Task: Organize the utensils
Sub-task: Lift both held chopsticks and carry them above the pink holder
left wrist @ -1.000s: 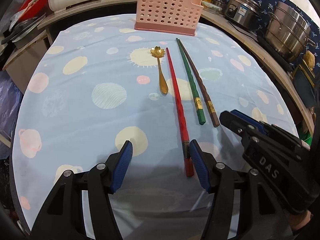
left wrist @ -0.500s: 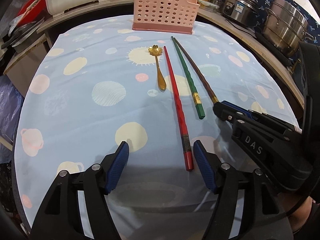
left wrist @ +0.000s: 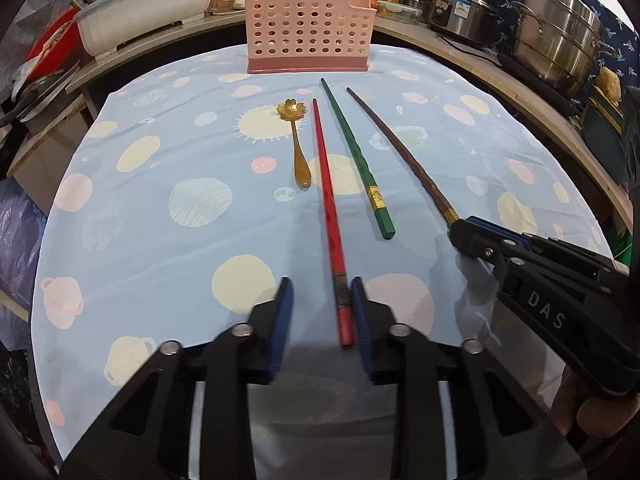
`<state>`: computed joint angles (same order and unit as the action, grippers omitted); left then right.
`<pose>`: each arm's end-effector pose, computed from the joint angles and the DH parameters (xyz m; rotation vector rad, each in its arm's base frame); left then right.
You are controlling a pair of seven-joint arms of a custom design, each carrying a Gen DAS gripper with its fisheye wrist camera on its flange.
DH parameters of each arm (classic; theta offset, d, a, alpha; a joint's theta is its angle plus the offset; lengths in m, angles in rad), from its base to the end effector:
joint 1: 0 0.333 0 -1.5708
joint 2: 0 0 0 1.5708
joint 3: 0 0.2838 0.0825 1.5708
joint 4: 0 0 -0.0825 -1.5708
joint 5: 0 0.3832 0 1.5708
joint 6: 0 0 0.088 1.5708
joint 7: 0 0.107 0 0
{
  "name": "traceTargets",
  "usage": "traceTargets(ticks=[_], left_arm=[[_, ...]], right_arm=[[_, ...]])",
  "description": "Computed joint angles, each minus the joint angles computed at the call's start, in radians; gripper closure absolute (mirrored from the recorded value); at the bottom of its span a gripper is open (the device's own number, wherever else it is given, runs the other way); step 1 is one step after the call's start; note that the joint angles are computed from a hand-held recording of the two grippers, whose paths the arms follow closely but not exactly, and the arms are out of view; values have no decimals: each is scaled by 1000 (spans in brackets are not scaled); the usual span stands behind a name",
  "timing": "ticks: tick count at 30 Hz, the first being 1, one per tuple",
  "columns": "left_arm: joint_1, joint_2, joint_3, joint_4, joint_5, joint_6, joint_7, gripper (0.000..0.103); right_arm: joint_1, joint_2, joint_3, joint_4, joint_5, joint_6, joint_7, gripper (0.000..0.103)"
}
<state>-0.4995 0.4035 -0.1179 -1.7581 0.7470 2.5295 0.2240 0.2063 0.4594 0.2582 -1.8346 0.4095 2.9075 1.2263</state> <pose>0.5466 -0.3883 0.3482 -2.0695 1.6804 -0.6139 0.6183 0.2643 0.3247 -2.0482 1.3924 -0.2073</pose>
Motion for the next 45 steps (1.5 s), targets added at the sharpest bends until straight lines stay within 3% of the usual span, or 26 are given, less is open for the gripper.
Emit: traceTargets(ticks=[2,3,12,22,35,45], left_arm=[[7,-4,-3,-8,-10,18,4,95],[13,-8,-6,-16,-19,31,11,96],[10,-59,0,-56,-2,63,-20,96],[41,-168,-13,-95,120,75,-127,96],[103,-224,-38,-13,300,41,-220,96],[119,-194,-27,105,366,12,-212,96]], right_arm=[[-9,-10,9,-13,10,4,-9,96],[-12,-14,12,-17,16,6,-13,96],[-75,-92,75,-89,153,49,-124,96],[-130,-174,129,-74,475,85,-372,96],[-62,-170,59,103,741,77,-597,96],[-22,-111,25,234,697,72,-584,96]])
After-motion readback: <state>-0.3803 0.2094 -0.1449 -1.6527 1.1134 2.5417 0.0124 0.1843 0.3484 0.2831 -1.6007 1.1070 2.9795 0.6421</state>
